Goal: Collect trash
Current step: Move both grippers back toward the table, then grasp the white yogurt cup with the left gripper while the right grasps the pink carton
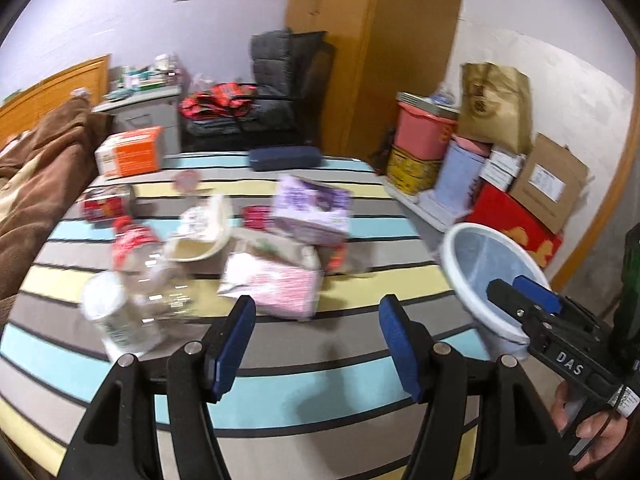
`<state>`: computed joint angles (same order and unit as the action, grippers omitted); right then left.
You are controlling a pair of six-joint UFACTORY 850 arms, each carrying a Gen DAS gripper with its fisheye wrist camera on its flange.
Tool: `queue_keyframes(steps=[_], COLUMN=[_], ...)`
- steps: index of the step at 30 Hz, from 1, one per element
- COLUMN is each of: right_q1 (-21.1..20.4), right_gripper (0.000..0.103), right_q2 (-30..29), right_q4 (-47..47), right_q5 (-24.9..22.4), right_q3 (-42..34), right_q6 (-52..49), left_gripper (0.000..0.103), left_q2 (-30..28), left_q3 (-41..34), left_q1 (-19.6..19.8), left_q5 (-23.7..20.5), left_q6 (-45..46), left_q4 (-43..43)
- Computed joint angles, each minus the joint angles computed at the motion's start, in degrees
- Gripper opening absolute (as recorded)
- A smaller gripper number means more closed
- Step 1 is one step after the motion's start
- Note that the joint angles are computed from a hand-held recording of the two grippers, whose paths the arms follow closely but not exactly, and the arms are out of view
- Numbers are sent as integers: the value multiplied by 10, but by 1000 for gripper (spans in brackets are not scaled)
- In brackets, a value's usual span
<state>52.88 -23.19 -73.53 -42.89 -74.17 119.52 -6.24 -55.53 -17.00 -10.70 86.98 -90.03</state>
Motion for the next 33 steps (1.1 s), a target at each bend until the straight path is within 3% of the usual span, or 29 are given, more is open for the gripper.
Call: queue_keyframes(steps=[5,9,12,20,24,33], right_q1=[0,-5,-8,-13,-21,-35], right_gripper=[60,60,60,60,60,60], right_q2=[-26,-46,-65,-116,-136,-158], right_q4=[-13,-22,-12,51,92,166], right_q5=[37,80,107,134,147,172], right_q3=[-32,-55,-82,-156,-186,-217], right_q6=[-33,-51,-80,-224,-301,-409], left_gripper=[70,70,70,71,71,72], left_q2=[10,4,1,-22,-49,-84], left_q3=[17,21,23,12,-12,-49], left_q1=[39,69,83,123,133,135], left_q5=[-2,4,22,14,7,0], left_q6=[65,31,75,2,-99,-113], left_q4=[-74,-52,-93,-20,82,109])
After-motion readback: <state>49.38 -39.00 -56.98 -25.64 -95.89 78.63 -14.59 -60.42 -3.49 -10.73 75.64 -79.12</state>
